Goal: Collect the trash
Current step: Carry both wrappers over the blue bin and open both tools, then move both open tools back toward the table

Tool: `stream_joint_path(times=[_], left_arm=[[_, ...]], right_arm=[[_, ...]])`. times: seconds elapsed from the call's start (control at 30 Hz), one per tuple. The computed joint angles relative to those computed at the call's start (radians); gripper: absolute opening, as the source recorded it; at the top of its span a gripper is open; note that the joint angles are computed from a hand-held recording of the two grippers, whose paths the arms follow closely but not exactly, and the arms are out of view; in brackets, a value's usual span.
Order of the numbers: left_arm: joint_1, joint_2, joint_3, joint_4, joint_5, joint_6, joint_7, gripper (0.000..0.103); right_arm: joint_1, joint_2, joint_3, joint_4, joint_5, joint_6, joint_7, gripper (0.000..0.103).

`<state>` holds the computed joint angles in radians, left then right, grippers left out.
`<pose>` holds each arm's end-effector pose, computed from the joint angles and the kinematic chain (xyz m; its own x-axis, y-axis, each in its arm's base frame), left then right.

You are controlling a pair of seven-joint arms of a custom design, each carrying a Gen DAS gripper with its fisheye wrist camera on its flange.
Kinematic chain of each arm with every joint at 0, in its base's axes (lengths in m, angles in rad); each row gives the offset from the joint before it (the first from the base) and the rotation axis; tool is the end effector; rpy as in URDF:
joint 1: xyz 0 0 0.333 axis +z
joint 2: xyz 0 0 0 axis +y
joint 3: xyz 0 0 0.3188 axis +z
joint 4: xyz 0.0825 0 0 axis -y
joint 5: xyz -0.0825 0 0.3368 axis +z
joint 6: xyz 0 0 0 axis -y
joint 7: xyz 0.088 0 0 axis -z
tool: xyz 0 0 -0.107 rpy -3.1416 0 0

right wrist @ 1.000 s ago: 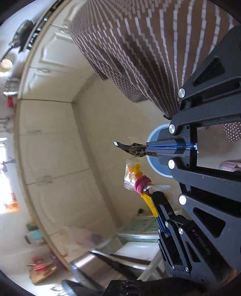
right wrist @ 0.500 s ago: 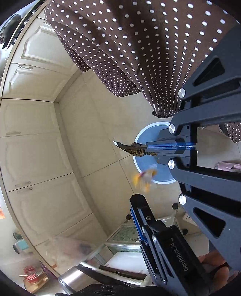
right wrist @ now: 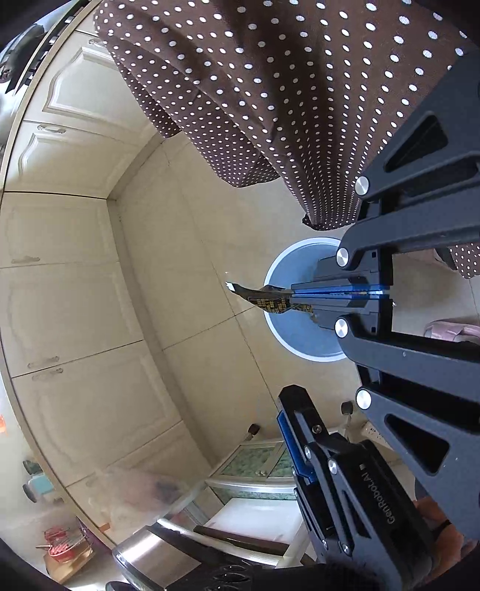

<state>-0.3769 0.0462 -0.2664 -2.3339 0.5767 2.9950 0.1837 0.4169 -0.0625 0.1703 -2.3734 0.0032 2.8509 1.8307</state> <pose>0.3889 -0.3388 0.4175 0.0864 -0.9128 0.3992 -0.8508 -0.2761 -0.4471 0.4136 0.2762 0.4431 0.3501 -0.9285 -0.1240 -0.8312 -0.2469 -0.4982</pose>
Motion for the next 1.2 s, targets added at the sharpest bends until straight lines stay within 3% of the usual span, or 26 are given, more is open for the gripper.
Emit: stream_joint_path(times=[0.27,0.37,0.43,0.53,0.77,0.93,1.2], left_arm=[[0.015,-0.041,0.0,-0.012,0.023,-0.01,-0.026,0.026],[0.025,-0.071,-0.009,-0.016,0.041,-0.024,-0.046,0.026],[0.029,-0.093,-0.019,-0.021,0.042,-0.032,-0.048,0.026],[0.034,-0.126,-0.038,-0.013,0.046,-0.054,-0.046,0.026],[0.02,-0.168,-0.095,0.067,0.065,-0.126,-0.031,0.031],[-0.026,-0.133,-0.132,0.193,0.104,-0.182,-0.021,0.036],[-0.198,0.106,-0.15,0.566,0.144,-0.323,0.105,0.04]], right_arm=[[0.006,0.013,-0.001,0.022,0.006,0.033,-0.009,0.002],[-0.004,0.007,0.003,0.026,-0.054,0.056,0.045,0.004],[-0.02,-0.009,0.01,0.025,-0.121,0.061,0.098,0.011],[-0.037,-0.055,0.016,0.005,-0.165,0.067,0.131,0.012],[-0.109,-0.257,0.035,-0.092,-0.14,0.045,0.117,0.016],[-0.169,-0.458,0.026,-0.187,-0.08,0.011,0.057,0.025],[-0.315,-0.753,-0.054,-0.309,-0.016,-0.062,-0.071,0.038]])
